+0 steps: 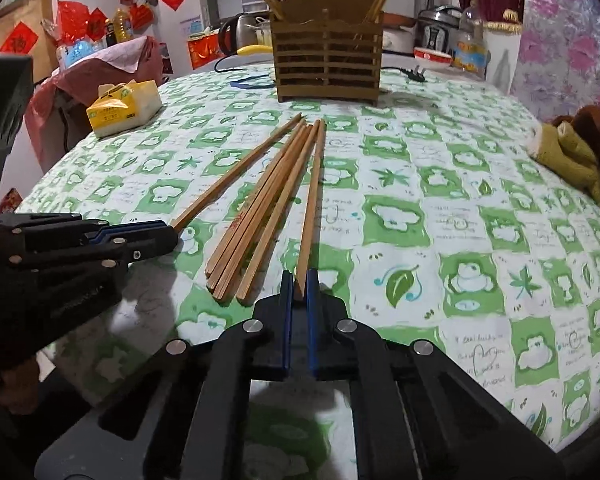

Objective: Organize utensils
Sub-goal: 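Lift both held chopsticks and carry them up to the wooden holder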

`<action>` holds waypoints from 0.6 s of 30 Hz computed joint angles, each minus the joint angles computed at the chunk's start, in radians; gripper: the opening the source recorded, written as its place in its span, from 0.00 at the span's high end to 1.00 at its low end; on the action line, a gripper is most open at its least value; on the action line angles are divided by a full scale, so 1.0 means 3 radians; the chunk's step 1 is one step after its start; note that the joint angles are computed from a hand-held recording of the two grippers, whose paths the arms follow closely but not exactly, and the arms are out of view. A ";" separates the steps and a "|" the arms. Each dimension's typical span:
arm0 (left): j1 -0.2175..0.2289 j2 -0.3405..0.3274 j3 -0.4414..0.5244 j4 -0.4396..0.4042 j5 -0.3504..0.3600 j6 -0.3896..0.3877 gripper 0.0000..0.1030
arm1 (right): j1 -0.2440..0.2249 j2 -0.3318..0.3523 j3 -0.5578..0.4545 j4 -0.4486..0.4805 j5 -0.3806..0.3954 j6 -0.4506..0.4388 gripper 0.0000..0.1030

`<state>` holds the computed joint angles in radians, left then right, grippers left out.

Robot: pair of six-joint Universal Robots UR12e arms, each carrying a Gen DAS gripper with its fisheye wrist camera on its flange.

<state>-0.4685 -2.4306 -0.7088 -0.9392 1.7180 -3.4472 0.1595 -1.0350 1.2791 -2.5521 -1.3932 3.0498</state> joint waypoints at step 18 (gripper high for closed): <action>0.0039 0.0220 -0.0150 0.0215 -0.0053 0.0013 0.94 | -0.0173 -0.0197 0.0064 -0.0303 0.0265 0.0316 0.94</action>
<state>-0.4567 -2.3646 -0.7538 -0.8747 1.7021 -3.4435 0.1077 -1.0940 1.2983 -2.6429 -1.3138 3.1447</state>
